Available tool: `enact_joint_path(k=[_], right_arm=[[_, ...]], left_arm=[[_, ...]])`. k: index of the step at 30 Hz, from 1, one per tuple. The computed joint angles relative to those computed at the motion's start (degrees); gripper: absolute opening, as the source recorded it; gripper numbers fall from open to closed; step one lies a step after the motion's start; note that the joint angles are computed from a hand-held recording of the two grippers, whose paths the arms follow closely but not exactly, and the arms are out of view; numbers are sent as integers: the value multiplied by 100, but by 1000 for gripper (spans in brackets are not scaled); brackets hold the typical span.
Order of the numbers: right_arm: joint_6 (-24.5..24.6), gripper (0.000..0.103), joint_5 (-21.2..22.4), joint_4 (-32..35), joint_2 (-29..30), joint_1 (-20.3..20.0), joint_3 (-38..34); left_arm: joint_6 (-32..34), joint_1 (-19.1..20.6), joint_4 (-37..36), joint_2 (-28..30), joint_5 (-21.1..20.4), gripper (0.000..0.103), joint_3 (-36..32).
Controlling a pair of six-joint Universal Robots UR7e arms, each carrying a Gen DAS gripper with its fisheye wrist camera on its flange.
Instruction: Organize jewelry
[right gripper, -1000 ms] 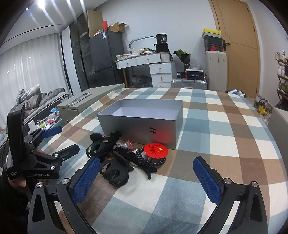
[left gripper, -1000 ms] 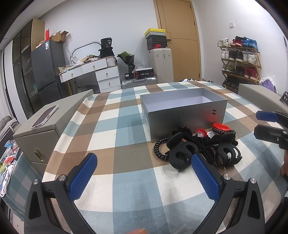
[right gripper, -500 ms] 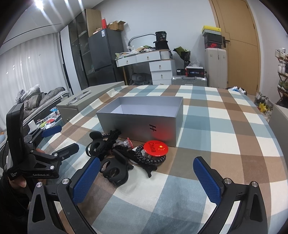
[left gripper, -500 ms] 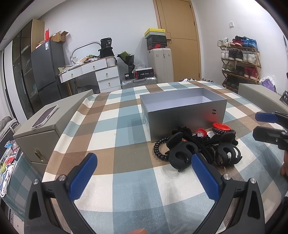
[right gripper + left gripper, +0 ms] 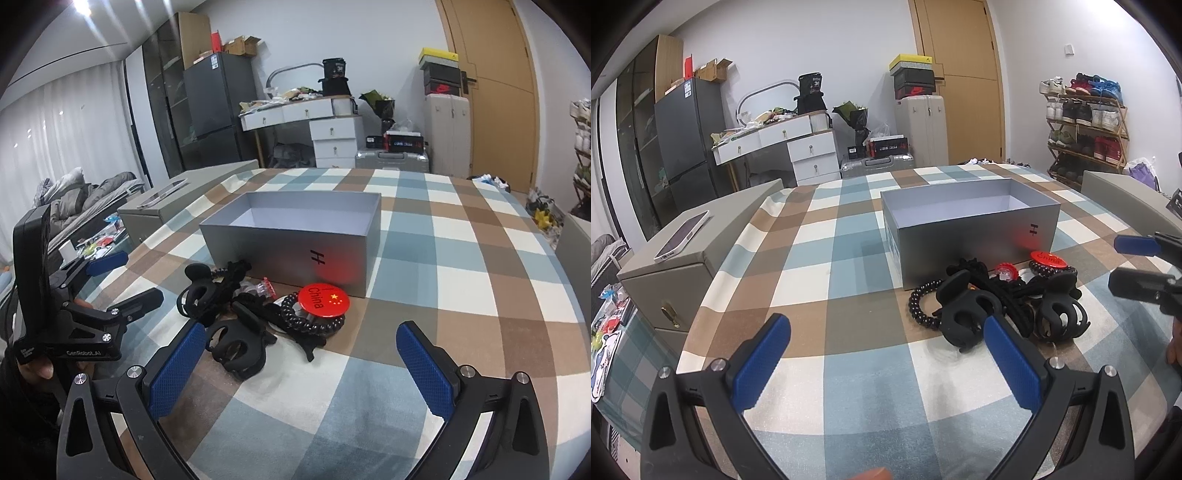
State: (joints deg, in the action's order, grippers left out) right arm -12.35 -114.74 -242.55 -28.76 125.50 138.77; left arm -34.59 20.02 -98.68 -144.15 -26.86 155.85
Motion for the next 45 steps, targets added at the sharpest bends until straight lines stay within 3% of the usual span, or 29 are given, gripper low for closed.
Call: enact_joint_path(k=[7, 18, 24, 29, 32, 38, 41, 44, 45], right_arm=[[242, 103, -104, 764, -310, -10, -4], [822, 102, 912, 2095, -787, -352, 28], [744, 97, 1020, 2321, -673, -262, -134], [769, 93, 1013, 2438, -618, -240, -264], [736, 85, 1004, 2524, -657, -193, -288], [706, 78, 1009, 2596, -593, -199, -343], [710, 67, 996, 2595, -552, -207, -366], [696, 48, 919, 2624, -516, -172, -402], [700, 47, 882, 2593, -499, -161, -404]], left_arm=[[-98, 150, -109, 222, -174, 102, -182], [177, 364, -882, 684, -573, 102, -208], [307, 451, -1217, 887, -610, 102, -201], [77, 459, -926, 851, -618, 102, -282], [-46, 457, -786, 798, -623, 102, -319], [-98, 563, -868, 892, -707, 102, -346], [-143, 601, -856, 986, -725, 102, -357], [-210, 619, -837, 1055, -775, 102, -377], [-228, 625, -840, 1078, -790, 102, -381]])
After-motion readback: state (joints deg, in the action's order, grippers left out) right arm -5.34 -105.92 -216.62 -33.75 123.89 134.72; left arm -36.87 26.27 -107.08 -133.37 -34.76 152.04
